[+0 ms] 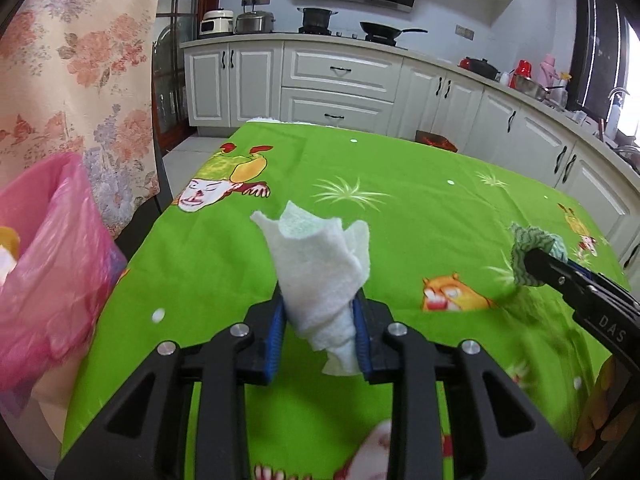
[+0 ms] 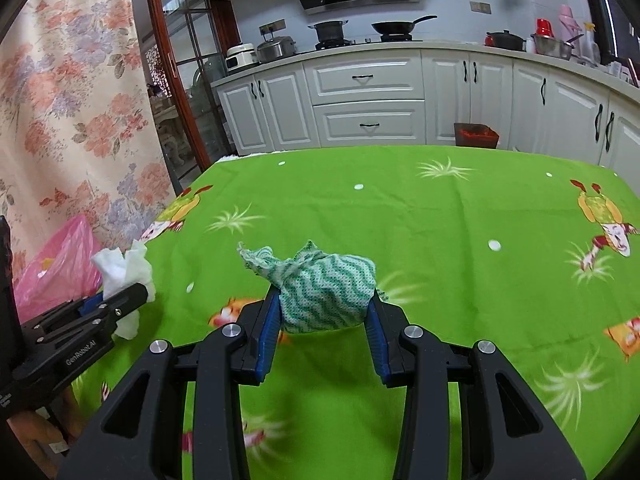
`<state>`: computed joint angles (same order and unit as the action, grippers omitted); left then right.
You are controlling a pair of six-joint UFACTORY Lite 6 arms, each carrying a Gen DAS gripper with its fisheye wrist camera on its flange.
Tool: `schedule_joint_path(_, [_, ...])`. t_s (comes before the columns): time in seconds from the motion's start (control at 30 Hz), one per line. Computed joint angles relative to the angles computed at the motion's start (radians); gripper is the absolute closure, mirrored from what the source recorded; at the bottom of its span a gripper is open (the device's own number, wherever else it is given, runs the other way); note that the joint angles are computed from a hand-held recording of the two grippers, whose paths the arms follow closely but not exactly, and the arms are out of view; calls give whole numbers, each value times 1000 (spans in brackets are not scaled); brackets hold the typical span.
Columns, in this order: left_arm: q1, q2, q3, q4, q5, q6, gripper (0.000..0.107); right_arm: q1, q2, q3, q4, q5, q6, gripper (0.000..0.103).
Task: Collect trash
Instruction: 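Carry the cloth and tissue to the pink bin and release both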
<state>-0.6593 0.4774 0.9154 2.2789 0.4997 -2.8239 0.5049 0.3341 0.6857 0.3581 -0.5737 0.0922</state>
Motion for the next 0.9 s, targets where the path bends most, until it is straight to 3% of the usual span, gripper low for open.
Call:
schedule_joint_path(0.4, [-220,-155,-225,-101,155,-10,78,189,-138,-180,224,-53,-132,65])
schedule_joint_path(0.9, [-388,-370,-489,-243,283,-12,78,439,-238,-227,569,-87,-372,65])
